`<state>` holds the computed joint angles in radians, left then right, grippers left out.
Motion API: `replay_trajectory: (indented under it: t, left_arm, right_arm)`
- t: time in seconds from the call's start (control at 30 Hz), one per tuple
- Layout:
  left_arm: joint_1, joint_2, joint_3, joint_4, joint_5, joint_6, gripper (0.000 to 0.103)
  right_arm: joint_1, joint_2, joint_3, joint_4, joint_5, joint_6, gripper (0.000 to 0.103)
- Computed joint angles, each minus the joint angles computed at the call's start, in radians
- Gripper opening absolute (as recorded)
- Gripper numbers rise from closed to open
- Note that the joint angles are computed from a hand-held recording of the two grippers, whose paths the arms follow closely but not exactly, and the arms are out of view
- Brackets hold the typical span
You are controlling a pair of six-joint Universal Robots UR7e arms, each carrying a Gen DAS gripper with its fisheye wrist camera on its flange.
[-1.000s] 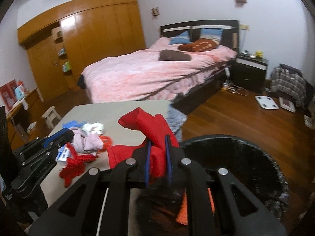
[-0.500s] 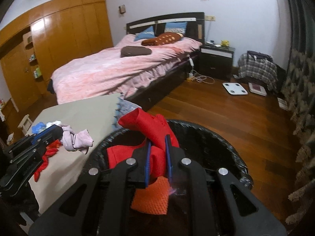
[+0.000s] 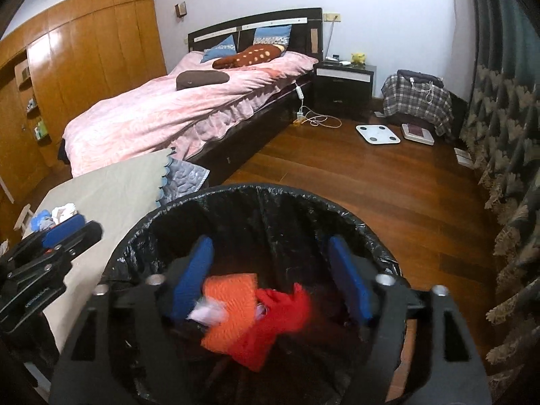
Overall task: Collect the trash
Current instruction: 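Open both grippers to drop the cloths into the bin, then move both grippers back over the remaining pile on the table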
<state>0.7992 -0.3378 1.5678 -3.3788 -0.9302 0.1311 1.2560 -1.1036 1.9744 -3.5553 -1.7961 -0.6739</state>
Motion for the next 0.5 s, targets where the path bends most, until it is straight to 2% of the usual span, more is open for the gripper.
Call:
replay_trajectory:
  t: [0.03, 0.07, 0.13, 0.23, 0.5]
  left_arm:
    - [0.000, -0.004, 0.011, -0.024, 0.018, 0.013, 0.063]
    - [-0.001, -0.010, 0.022, -0.044, 0.034, 0.024, 0.066]
    - [-0.004, -0.024, 0.050, -0.090, 0.077, 0.046, 0.075]
    - [-0.001, -0.054, 0.096, -0.145, 0.131, 0.068, 0.082]
    - [0.009, -0.146, 0.234, -0.268, 0.305, 0.055, 0.084]
  right_arm:
    - [0.001, 0.000, 0.003, -0.011, 0.005, 0.001, 0.082]
    - [0.003, -0.001, 0.006, -0.016, 0.012, 0.003, 0.091]
    - [0.007, -0.001, 0.015, -0.040, 0.034, 0.004, 0.094]
    - [0.022, 0.003, 0.017, -0.036, 0.051, 0.003, 0.096]
    - [0.092, 0.056, 0.017, 0.009, 0.102, -0.012, 0.096]
